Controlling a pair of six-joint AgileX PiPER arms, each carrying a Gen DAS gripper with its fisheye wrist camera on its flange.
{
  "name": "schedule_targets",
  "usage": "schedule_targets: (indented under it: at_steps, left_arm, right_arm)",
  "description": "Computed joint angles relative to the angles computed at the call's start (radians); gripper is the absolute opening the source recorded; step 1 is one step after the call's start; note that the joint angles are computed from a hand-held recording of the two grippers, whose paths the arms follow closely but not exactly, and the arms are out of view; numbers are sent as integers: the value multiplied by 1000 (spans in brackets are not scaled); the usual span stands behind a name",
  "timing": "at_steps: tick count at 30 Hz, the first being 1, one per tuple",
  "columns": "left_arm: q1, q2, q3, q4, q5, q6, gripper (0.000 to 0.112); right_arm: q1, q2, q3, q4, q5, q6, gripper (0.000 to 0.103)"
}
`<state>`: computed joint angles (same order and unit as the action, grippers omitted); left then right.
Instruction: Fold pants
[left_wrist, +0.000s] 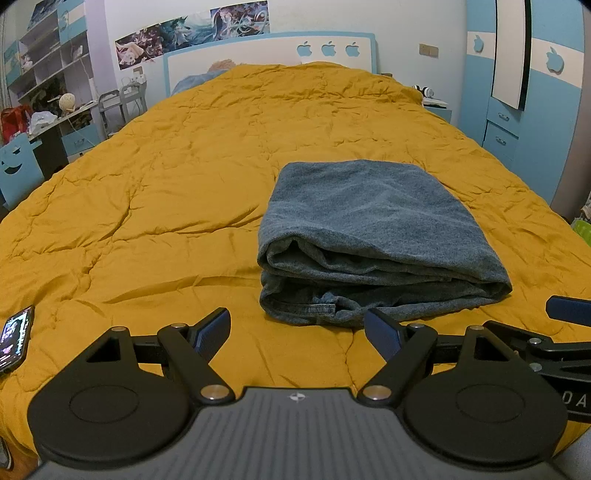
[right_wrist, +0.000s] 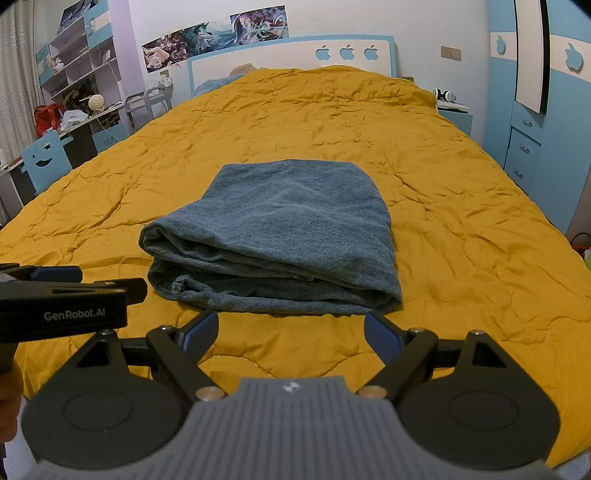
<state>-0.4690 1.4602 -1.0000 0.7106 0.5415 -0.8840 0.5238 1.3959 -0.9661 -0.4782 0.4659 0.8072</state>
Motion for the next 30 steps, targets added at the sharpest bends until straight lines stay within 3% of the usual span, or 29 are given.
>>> schedule_targets:
  at_steps: [30]
  left_arm:
    - [-6, -11, -13, 2, 25, -6, 96]
  right_arm:
    - [3, 3, -4, 1, 2, -5, 82]
